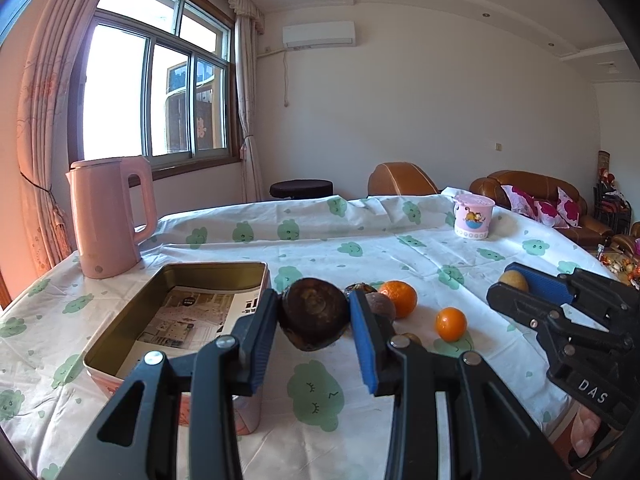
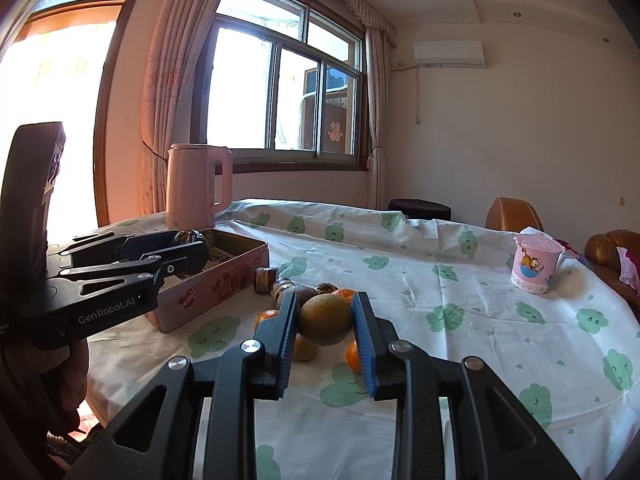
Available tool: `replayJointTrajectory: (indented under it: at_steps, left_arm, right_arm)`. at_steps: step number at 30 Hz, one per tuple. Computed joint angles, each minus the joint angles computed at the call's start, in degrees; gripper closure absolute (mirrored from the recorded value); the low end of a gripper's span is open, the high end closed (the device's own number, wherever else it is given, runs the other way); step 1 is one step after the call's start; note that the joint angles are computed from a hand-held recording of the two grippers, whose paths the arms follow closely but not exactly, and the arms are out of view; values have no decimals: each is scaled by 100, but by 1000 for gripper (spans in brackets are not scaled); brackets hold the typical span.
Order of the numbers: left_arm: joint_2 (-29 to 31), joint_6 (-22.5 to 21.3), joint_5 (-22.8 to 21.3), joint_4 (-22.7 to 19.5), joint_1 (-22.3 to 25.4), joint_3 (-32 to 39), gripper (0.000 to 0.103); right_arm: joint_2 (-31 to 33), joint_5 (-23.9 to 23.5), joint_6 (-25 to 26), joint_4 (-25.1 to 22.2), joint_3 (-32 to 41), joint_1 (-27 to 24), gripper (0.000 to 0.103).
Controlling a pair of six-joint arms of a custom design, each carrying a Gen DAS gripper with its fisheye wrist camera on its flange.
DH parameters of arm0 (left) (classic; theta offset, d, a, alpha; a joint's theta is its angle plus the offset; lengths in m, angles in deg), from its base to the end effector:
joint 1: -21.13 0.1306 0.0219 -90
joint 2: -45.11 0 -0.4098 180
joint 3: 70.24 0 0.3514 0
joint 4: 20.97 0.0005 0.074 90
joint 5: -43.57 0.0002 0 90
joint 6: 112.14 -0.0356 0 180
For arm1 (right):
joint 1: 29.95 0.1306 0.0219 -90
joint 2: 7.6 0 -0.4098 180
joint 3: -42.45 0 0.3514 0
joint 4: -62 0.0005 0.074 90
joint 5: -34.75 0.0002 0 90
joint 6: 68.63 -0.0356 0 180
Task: Organize fruits
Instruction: 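Carry the dark fruit and the kiwi over the open tin box with both tools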
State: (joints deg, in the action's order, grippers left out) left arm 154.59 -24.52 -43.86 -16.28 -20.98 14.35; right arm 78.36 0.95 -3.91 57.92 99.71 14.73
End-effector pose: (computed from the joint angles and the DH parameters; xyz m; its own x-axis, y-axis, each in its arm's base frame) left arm 0.4289 -0.3905 0.3310 -0.2268 0.2609 -0.9383 0.7111 0.7027 0.0235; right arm 0.2914 0.2458 0.3197 -0.3030 0.0345 -0.9524 0.2599 0.9645 -0.0478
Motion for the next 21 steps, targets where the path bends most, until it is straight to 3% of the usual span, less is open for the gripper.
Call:
replayJointTrajectory:
  at_steps: [8,21]
  left_arm:
    - [71,62,-187,-122,130,139,65]
    - [255,154,-282,-287,500,445,65]
  right_arm:
    - [112,-188,533,226,238,-133,73]
    - [627,-892,1394,433,1035,-412,73]
